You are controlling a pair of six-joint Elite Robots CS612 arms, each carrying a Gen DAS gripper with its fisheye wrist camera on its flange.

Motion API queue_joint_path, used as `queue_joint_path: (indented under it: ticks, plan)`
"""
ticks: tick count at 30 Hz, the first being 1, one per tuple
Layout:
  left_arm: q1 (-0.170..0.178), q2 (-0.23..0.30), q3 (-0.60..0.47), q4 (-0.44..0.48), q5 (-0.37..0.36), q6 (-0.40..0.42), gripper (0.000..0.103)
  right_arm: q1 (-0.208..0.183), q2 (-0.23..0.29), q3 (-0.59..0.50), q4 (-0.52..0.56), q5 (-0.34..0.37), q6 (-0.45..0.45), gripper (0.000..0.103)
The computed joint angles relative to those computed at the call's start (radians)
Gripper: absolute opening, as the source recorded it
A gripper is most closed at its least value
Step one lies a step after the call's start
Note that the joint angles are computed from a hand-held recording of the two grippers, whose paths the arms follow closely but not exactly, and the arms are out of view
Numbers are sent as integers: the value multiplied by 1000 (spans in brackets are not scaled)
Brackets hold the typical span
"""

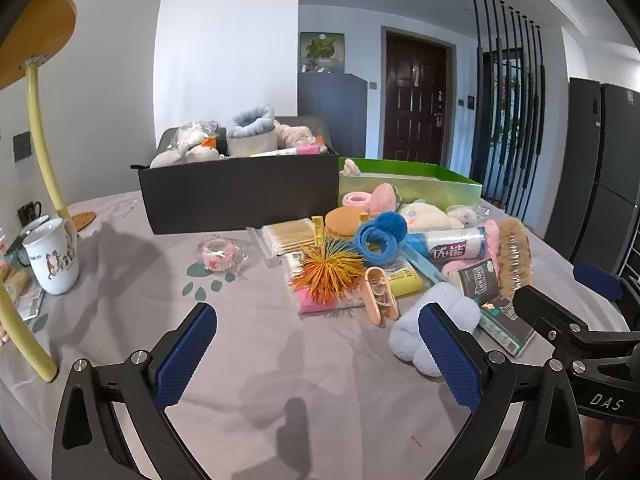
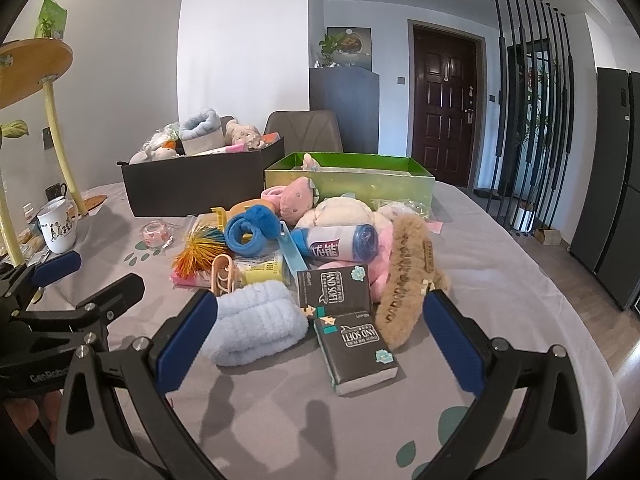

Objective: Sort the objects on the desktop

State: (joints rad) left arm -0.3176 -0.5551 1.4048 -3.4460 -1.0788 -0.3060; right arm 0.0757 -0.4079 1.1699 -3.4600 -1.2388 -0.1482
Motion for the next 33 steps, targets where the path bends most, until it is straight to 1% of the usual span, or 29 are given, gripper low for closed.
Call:
queue_joint_path:
  ticks: [15, 18, 20, 24, 26, 33]
  plan:
    - [-2, 0, 3, -12, -1, 0, 101, -4, 0, 2, -11, 21, -4, 102]
    - [-2, 0, 3, -13, -2, 0, 99, -4, -1, 6, -14, 25, -6, 102]
    - [-2, 0, 4, -16, -5, -2, 96, -4, -1, 6, -13, 27, -8, 102]
    - [-1, 0, 5, -18, -11, -8, 94, -6, -1, 6, -11, 40, -17, 100]
    - [-1, -1, 5, -16, -13, -8, 89, -6, -1, 5, -7, 44, -22, 98]
    - [5, 0, -3, 14, -43, -6, 88, -4, -3, 2, 23, 61, -50, 97]
